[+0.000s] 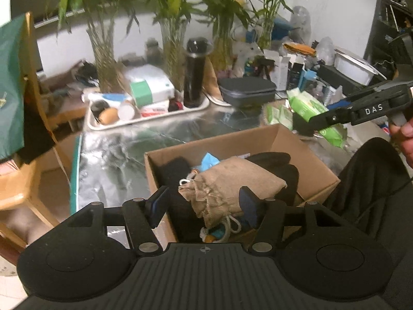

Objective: Organize soft objects
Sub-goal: 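Open the left gripper to drop the pouch while the right gripper releases the green packet into the box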

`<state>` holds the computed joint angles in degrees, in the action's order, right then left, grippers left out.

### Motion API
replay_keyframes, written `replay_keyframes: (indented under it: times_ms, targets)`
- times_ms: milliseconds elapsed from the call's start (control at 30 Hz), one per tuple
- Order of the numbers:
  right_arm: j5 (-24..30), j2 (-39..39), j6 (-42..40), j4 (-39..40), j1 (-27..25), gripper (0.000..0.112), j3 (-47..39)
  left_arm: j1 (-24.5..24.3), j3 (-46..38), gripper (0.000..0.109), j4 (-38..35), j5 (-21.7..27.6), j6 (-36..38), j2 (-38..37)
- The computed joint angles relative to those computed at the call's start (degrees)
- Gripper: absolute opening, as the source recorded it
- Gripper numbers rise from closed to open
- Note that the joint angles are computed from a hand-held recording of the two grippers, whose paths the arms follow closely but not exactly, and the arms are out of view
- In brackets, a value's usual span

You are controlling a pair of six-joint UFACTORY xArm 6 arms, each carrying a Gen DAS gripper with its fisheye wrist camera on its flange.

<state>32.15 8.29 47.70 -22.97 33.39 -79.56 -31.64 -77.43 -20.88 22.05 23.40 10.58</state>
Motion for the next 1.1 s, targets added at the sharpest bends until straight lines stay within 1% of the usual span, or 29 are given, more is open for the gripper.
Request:
replay_keyframes:
  times_ms: [100, 133, 267, 367, 500, 700, 767, 800, 833, 933, 1000, 1100]
  targets:
    - [-0.7, 0.1, 2.9, -1.1, 0.3, 0.051, 0.7, -0.4, 2.3, 0.058, -0.2, -3.0, 0.1, -1.2]
    - [-1.1, 0.1, 3.6, -1.0, 0.3, 0.051, 1.0, -0.5, 2.8, 0.058, -1.4, -3.7, 0.7, -1.5]
    - [-1.6, 0.3, 6.5, -1.5, 0.3, 0.051, 1.8, -0.8, 4.3, 0.058, -4.1, -5.2, 2.5, -2.7]
    - [-1.6, 0.3, 8.9, -2.0, 0.3, 0.051, 2.0, -0.8, 5.0, 0.059, -2.4, -6.3, 1.0, -3.1]
    - [-0.3, 0.7, 11.2, -3.3, 0.8, 0.051, 1.1, -0.6, 5.8, 0.059, 0.2, -7.3, -0.9, -3.2]
    - [-0.2, 2.9, 9.0, -2.0, 1.5, 0.052, -1.5, -0.4, 6.6, 0.059, 2.2, -6.8, -1.6, -3.6]
    - [-0.1, 3.8, 7.4, -0.8, 1.7, 0.065, -2.3, -0.2, 6.6, 0.059, 3.7, -6.7, -2.9, -3.5]
    - [-0.2, 4.0, 7.7, -1.2, 1.7, 0.078, -2.3, -0.1, 6.5, 0.059, 5.1, -6.7, -4.4, -3.4]
    - [0.0, 4.1, 8.7, -2.5, 1.9, 0.085, -2.4, 0.1, 6.4, 0.059, 6.7, -6.5, -6.0, -3.3]
    - [1.5, 4.1, 10.3, -4.9, 2.5, 0.095, -2.7, 0.5, 5.8, 0.059, 10.0, -5.4, -10.4, -3.0]
    - [1.7, 3.7, 9.6, -4.6, 2.7, 0.099, -2.3, 0.7, 5.2, 0.059, 11.1, -4.7, -11.8, -2.7]
    - [1.9, 3.2, 8.8, -4.3, 3.1, 0.100, -1.5, 0.9, 4.7, 0.059, 14.3, -4.2, -14.2, -2.2]
